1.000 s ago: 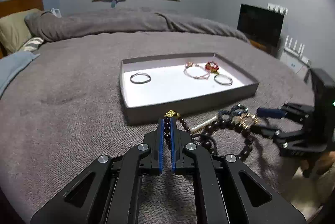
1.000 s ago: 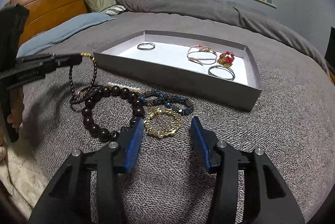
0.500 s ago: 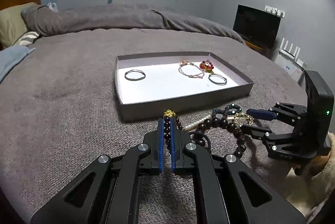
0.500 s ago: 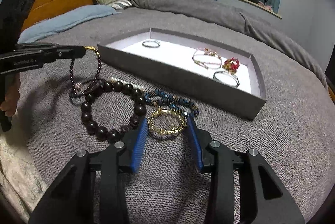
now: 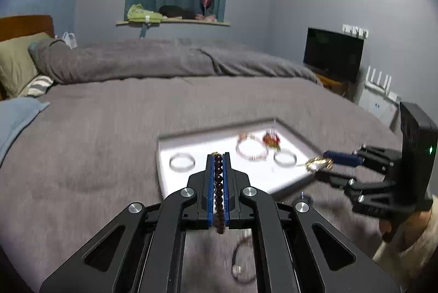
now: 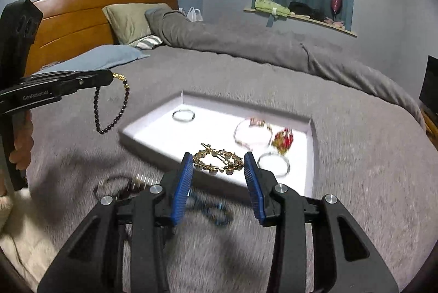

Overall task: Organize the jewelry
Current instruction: 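Grasp the gold bead bracelet with the right gripper while the left grasps the dark bead strand, then lower both bracelets into the tray and open both grippers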

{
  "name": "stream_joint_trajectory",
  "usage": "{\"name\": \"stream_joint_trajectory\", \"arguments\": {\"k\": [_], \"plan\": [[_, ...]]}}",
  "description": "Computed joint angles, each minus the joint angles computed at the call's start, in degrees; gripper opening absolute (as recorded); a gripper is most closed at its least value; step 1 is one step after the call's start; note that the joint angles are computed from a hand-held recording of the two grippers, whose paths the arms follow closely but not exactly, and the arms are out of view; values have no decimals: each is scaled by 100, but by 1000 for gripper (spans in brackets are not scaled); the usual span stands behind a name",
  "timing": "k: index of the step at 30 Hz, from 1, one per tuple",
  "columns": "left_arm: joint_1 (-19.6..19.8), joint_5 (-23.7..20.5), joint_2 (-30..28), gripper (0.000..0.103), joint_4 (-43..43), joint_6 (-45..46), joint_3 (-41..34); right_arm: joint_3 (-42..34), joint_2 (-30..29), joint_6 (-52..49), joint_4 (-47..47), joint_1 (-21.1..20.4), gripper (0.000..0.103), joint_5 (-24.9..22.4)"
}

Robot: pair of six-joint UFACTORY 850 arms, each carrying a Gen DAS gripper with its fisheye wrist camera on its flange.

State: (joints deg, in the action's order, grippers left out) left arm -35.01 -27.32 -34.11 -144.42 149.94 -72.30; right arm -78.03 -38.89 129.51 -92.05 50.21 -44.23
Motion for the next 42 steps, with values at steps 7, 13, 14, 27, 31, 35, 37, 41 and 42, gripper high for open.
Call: {"name": "stream_joint_trajectory", "arguments": {"k": [7,13,14,27,31,35,37,41,42], "plan": [[-27,322,-746,6,1172,-1591,-1137,-578,-263,-421,163,-448,38,225],[-37,1081,-1444,6,2974,-3487,-1908,-863,-587,-585,438,-700,38,884],[-10,1136,-1496,6,3269,-3833,-1966,-912,-639,-729,552,-714,38,940],[1,1941,-1709,7,5107,-5443,-2215,-1718,-1167,-2338,1966,-878,38,1560],[-83,2226,-1723,7,5088,-5196,-2210,-2002,-1329,-2737,2370,-938,39,1621],[-54,2169,-1790,7,6332,-6432,-2323,-2251,-1490,-3218,2772,-960,38,1618],[-61,2185,-1802,7,6631,-6699,-2345,-2348,-1556,-3455,2976,-971,39,1621],[-88,2235,-1850,8,8066,-8053,-2422,-2449,-1623,-3872,3367,-1002,39,1717],[-99,2253,-1864,8,8232,-8200,-2437,-2461,-1631,-3889,3380,-1004,39,1716]]}}
